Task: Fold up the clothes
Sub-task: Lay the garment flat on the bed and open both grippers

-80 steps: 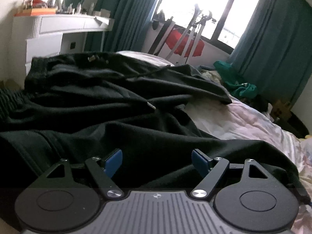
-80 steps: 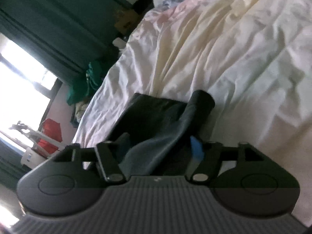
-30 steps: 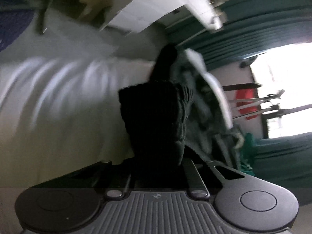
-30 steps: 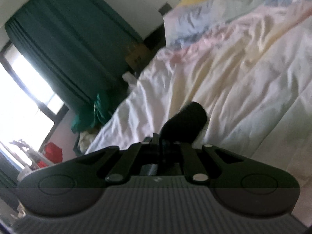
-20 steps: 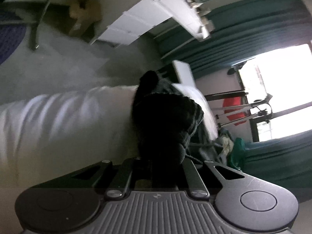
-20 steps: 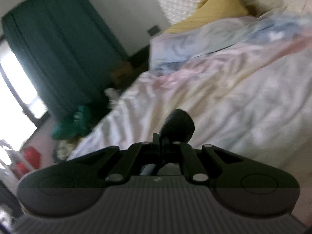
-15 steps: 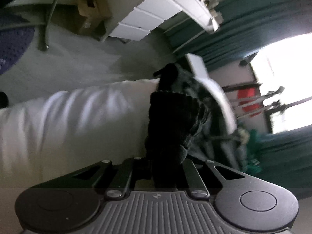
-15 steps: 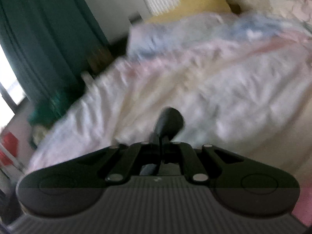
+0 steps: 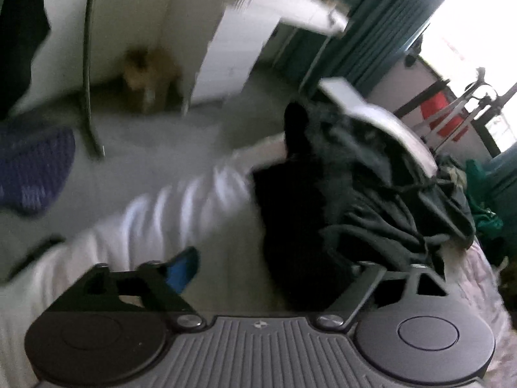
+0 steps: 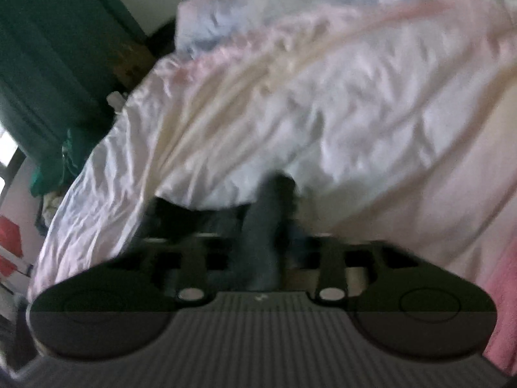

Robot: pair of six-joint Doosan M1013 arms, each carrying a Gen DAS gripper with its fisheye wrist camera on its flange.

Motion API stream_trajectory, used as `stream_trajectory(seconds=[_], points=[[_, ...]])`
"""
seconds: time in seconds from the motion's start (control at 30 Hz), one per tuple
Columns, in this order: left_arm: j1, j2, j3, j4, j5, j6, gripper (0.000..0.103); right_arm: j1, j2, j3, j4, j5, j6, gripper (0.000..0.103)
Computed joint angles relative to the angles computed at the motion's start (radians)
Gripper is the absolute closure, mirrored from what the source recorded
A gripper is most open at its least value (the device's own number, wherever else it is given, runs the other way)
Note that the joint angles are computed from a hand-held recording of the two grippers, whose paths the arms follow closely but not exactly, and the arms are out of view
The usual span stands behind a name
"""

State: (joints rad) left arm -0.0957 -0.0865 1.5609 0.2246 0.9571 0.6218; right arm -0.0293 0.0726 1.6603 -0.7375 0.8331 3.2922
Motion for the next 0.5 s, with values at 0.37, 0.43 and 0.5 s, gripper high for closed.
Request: stream_trajectory(seconds=[0.37,0.43,0.5], points=[[-0.206,-0.025,-0.021,0.381,-0.074,-0.048,0.001,0.094,-0.019,-0.036,-0.197,-0.193,-0.175,0.028],[-0.243,-0.004,-0.036,0.402,-0.105,-0.028,0.001,0.11,-0.022,-0.041,-0.176,-0.256,-0.247,0.028],[-0.279,0.026,-0.047,0.435,-0.136,-0.026,0.001,0.129,-0.028,-0.043,-0.157,-0.316,-0.319,0.028]])
